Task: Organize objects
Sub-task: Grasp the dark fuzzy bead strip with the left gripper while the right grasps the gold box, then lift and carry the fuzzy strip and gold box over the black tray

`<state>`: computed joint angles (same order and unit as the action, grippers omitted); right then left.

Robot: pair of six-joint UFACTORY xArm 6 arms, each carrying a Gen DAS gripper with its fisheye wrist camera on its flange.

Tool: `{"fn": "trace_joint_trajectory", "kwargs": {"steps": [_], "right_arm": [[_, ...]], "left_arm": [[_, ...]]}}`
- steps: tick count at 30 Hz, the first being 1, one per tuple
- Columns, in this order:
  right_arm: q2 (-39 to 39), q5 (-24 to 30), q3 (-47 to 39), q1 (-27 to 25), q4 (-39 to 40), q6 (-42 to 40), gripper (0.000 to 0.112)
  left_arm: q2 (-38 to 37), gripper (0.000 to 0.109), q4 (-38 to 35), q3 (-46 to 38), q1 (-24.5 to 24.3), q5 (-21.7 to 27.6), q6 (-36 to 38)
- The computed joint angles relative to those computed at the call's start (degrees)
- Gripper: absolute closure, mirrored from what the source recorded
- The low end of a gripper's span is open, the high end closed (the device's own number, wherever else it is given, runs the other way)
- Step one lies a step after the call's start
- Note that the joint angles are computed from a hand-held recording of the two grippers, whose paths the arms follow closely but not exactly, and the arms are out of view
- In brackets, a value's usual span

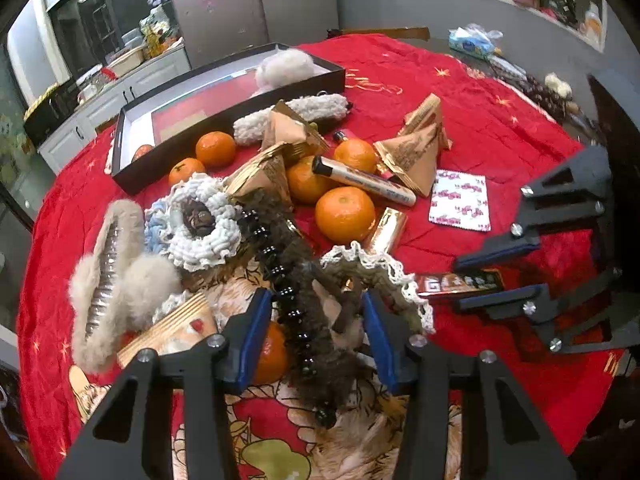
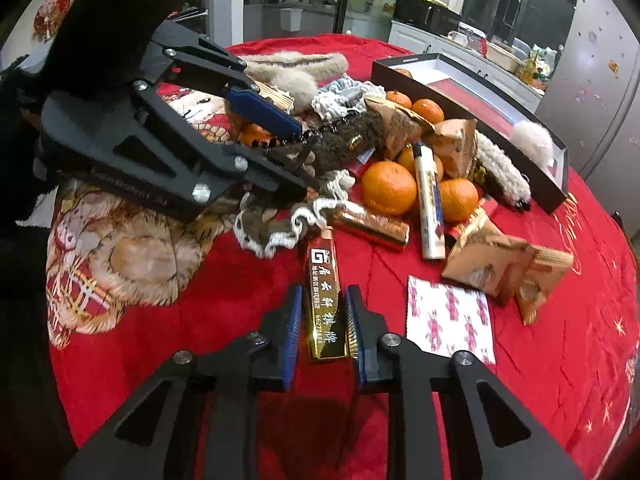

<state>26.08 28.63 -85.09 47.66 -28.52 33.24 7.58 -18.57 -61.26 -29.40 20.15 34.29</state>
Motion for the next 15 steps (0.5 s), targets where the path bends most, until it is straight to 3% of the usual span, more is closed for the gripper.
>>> {"fn": "trace_joint_trajectory", "kwargs": {"steps": [15], "right_arm": [[-7.3, 3.6, 8.1, 2.6, -6.7, 10.2, 0.093]], "left_arm": [[-3.3, 0.068, -4.2, 2.2, 0.3, 1.3, 1.2]]}}
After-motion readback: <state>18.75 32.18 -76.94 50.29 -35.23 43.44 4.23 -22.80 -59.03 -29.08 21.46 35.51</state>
